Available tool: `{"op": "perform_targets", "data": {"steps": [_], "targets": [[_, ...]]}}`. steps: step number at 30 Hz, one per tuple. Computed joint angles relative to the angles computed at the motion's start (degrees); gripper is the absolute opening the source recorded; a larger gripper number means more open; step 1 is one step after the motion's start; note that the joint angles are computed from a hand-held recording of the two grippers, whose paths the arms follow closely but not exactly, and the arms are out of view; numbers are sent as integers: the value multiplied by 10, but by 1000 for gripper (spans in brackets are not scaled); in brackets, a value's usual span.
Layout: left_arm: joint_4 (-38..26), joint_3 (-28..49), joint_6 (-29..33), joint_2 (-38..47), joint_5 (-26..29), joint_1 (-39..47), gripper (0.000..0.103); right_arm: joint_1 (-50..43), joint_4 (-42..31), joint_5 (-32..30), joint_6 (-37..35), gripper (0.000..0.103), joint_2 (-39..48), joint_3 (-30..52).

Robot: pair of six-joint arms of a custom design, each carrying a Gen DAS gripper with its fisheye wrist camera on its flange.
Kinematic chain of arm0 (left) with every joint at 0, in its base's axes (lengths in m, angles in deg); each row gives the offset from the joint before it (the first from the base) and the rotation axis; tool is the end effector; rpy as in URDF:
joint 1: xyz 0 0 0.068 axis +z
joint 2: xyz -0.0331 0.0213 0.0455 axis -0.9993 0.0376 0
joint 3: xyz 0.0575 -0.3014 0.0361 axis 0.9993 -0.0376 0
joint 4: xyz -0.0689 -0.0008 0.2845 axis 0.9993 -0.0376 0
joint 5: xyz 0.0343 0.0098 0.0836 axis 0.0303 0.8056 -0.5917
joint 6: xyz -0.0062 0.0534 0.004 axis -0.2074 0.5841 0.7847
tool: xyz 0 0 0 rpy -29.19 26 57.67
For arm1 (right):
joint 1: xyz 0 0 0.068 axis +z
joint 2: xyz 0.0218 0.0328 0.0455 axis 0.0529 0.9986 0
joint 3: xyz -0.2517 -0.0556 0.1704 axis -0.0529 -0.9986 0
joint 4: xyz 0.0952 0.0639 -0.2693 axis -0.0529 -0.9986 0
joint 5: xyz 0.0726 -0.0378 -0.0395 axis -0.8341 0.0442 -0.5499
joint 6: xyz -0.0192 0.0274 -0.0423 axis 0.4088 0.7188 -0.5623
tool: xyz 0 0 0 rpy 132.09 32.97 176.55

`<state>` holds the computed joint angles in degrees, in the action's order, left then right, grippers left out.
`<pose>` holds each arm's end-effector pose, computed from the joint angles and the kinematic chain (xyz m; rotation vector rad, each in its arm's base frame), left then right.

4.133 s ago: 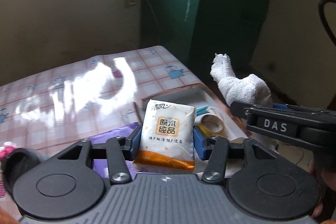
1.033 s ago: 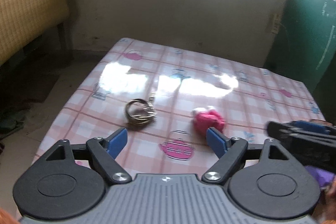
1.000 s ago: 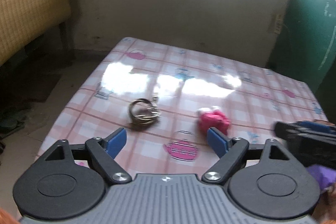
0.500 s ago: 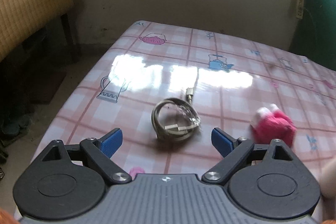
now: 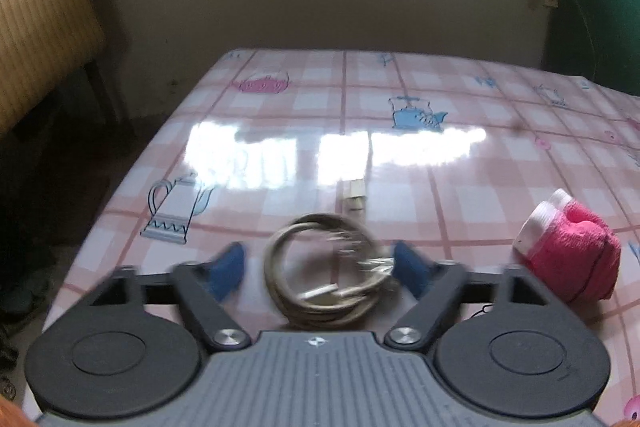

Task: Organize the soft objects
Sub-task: 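Grasp the coiled cable with the left tool while the right tool grasps the pink sock, then carry the coiled cable and pink sock in both tools over the box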

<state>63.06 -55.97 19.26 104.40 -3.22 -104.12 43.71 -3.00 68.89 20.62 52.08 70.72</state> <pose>0.2970 -0.0762 0.0528 0.0156 2.2958 0.1142 0.2023 0.1569 0.1180 -0.1905 2.2258 0.1635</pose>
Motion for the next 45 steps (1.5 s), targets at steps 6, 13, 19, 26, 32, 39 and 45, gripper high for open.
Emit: {"op": "perform_targets", "data": {"steps": [6, 13, 19, 26, 32, 39, 45], "targets": [[-18, -34, -33, -44, 18, 12, 64, 28, 0, 16, 5, 81, 34, 46], [-52, -139, -52, -189, 6, 20, 64, 14, -49, 45, 67, 90, 206, 191], [-31, -175, -44, -218, 61, 89, 65, -13, -122, 76, 80, 90, 314, 301], [9, -179, -44, -201, 81, 95, 65, -65, -98, 24, 129, 92, 350, 305], [15, -192, -51, -210, 67, 72, 64, -64, -11, 22, 78, 21, 328, 244], [-42, -203, -82, -286, 27, 29, 64, -25, 77, -6, 49, 20, 195, 99], [-173, -195, -140, -397, -34, -47, 64, 18, 41, 13, 27, 20, 56, 24]]}}
